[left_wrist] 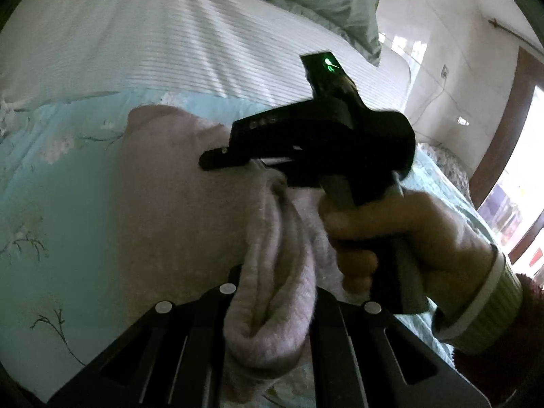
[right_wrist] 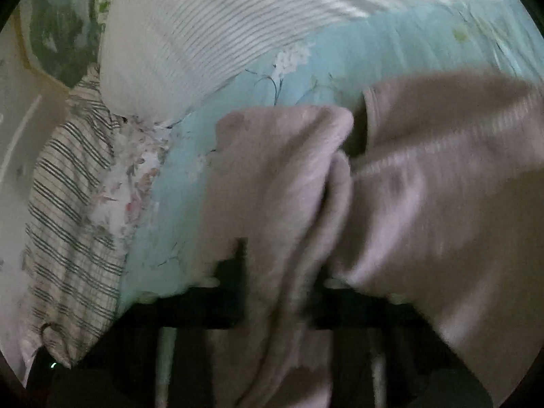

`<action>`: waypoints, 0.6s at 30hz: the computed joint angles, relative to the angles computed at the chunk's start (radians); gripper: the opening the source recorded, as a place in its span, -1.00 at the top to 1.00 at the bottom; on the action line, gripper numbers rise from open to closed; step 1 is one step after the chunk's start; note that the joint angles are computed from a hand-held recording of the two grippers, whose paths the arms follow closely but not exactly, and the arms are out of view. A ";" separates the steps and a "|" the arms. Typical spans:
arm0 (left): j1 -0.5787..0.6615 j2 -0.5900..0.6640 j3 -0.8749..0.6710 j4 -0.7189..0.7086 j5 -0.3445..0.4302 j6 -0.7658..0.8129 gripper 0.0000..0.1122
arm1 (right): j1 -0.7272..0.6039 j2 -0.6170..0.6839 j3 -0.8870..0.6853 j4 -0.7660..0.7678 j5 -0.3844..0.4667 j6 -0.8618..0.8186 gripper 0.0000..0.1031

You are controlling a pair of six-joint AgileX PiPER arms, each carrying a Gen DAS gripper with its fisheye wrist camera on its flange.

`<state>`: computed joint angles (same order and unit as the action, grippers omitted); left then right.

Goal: Fold small clothes

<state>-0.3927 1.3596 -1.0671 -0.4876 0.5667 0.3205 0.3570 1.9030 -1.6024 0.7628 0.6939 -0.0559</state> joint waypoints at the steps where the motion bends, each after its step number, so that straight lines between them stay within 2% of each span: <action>1: -0.001 0.001 -0.011 -0.003 0.003 -0.004 0.90 | 0.003 -0.035 0.010 -0.019 -0.018 -0.014 0.58; 5: -0.032 0.011 -0.071 -0.094 0.039 0.031 0.89 | -0.037 -0.181 0.074 -0.087 -0.029 -0.043 0.58; 8: -0.123 0.067 -0.133 -0.066 0.037 -0.025 0.88 | -0.114 -0.258 0.150 -0.140 -0.004 -0.040 0.58; 13: -0.236 0.228 -0.223 -0.045 0.044 -0.088 0.88 | -0.227 -0.275 0.290 -0.126 0.011 -0.070 0.58; 18: -0.290 0.295 -0.265 0.036 0.043 -0.160 0.88 | -0.272 -0.276 0.353 -0.024 -0.008 -0.189 0.57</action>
<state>-0.6826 1.6545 -1.3318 -0.4519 0.6100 0.1606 0.0846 1.6269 -1.2493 0.7390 0.6859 -0.2448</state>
